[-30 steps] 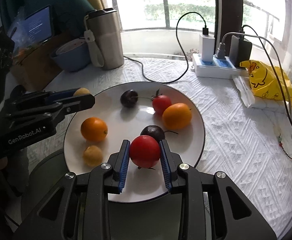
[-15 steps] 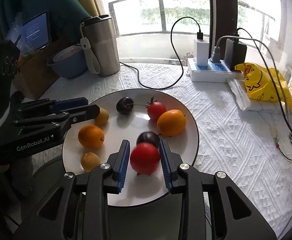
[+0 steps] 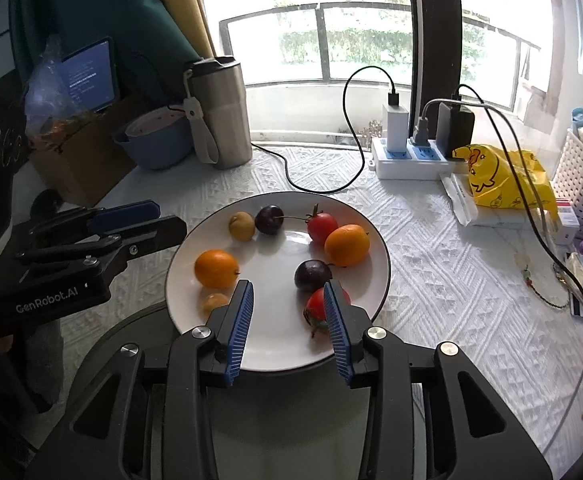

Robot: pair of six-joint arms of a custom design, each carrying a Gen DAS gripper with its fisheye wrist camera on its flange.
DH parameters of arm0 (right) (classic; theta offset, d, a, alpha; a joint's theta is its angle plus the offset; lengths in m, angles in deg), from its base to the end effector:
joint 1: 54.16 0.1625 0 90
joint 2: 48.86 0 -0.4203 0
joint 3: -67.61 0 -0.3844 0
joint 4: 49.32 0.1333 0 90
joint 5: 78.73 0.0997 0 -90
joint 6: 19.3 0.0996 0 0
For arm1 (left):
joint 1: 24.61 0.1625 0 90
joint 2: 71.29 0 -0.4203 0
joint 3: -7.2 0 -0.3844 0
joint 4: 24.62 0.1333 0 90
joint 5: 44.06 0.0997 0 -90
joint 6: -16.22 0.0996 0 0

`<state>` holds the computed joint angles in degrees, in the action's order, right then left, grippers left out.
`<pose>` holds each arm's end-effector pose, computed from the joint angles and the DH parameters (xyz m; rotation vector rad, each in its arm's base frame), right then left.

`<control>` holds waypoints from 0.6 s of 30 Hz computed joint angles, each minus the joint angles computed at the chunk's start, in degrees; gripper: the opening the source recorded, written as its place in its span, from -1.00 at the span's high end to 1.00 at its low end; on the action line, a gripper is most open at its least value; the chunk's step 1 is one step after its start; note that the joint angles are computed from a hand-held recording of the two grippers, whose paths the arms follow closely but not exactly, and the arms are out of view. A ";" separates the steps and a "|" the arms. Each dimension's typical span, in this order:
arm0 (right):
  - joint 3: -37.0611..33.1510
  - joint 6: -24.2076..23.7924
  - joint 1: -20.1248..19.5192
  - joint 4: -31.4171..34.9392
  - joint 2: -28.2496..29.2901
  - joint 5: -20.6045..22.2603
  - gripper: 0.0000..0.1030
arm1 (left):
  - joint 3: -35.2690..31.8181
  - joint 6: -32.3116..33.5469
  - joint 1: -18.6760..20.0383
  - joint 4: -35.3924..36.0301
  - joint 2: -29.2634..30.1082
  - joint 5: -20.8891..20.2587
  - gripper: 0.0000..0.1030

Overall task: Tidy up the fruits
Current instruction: 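Withdraw both open grippers from the plate back over the mat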

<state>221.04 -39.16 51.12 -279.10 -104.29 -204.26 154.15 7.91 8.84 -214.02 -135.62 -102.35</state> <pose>0.1553 -0.2824 0.1339 0.4380 -2.3406 0.8711 -0.1908 -0.3486 0.1078 1.0111 2.5381 -0.7556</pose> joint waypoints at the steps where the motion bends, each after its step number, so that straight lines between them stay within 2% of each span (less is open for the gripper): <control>1: 0.16 0.32 0.54 -0.04 -0.04 -0.34 0.24 | 0.63 -0.52 -0.58 0.11 -0.55 0.08 0.11; 11: 2.00 3.72 5.70 -0.91 0.63 -3.51 0.24 | 6.02 -5.25 -5.61 1.68 -5.74 0.79 0.11; 18: 3.30 6.18 7.86 -2.27 2.77 -4.74 0.24 | 10.04 -9.55 -8.51 3.86 -9.83 1.43 0.11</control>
<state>224.34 -32.98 58.97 -281.37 -101.52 -209.00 164.18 -1.64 0.33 -210.16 -145.45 -100.92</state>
